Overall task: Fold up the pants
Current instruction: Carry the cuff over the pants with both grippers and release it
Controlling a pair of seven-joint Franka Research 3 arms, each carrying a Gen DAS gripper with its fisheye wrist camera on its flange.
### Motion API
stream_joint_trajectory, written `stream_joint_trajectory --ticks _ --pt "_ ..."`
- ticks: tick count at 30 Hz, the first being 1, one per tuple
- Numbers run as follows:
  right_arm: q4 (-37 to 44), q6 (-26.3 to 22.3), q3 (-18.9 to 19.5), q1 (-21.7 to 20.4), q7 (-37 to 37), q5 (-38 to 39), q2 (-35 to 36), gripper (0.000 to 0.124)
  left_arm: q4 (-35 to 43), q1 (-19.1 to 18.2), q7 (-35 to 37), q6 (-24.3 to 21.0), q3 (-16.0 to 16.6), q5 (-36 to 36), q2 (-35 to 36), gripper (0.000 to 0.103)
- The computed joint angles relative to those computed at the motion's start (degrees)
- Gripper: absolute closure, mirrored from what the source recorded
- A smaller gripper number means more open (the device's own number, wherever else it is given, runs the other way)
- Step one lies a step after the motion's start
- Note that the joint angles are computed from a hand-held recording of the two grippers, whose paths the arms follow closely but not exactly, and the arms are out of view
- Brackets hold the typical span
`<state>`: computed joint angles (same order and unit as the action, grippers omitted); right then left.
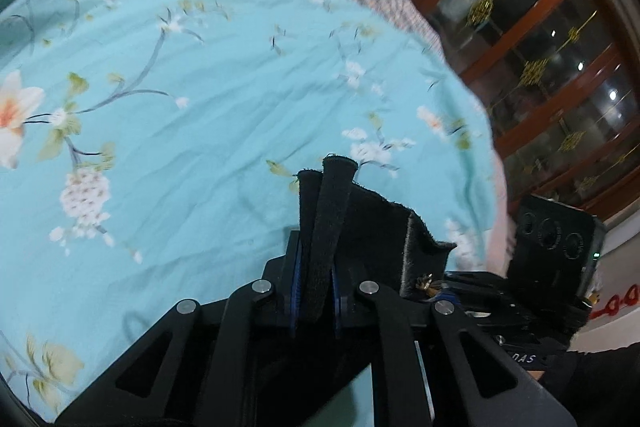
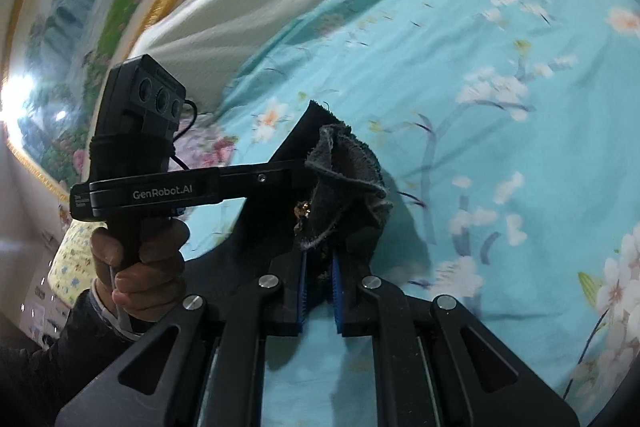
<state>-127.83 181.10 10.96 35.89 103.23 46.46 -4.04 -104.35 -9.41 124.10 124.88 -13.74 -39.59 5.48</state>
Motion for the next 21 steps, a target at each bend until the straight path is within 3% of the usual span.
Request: stream_joint_trajectory --ticks 1,3,5,11,21 --pt "1.3 0.1 -1.0 1.8 -5.3 5.0 0.2 0.113 -0.9 0.5 0.7 -0.1 0.3 -1.2 -1.3 0.093" --pt "6.0 -0.4 -2.5 4.9 -22.7 22.0 1.2 0.113 -3.4 1.3 2.6 -0.2 1.3 -3.9 -4.6 0.093" --pt "8.6 -1.0 -1.2 4.4 -29.4 27.8 1.7 0.113 -5.8 1.4 3.8 0.0 2.6 -6.1 -7.6 0.093" --pt "15.0 -4.9 2.4 2.1 -34.3 29.1 5.0 0.113 -12.5 1.1 5.7 0.8 7.0 -9.3 -15.1 0.093" --pt "22.9 -10.9 6.0 0.6 -31.0 21.3 11.9 0.112 -22.1 1.5 6.7 1.7 13.4 -12.1 -22.3 0.093"
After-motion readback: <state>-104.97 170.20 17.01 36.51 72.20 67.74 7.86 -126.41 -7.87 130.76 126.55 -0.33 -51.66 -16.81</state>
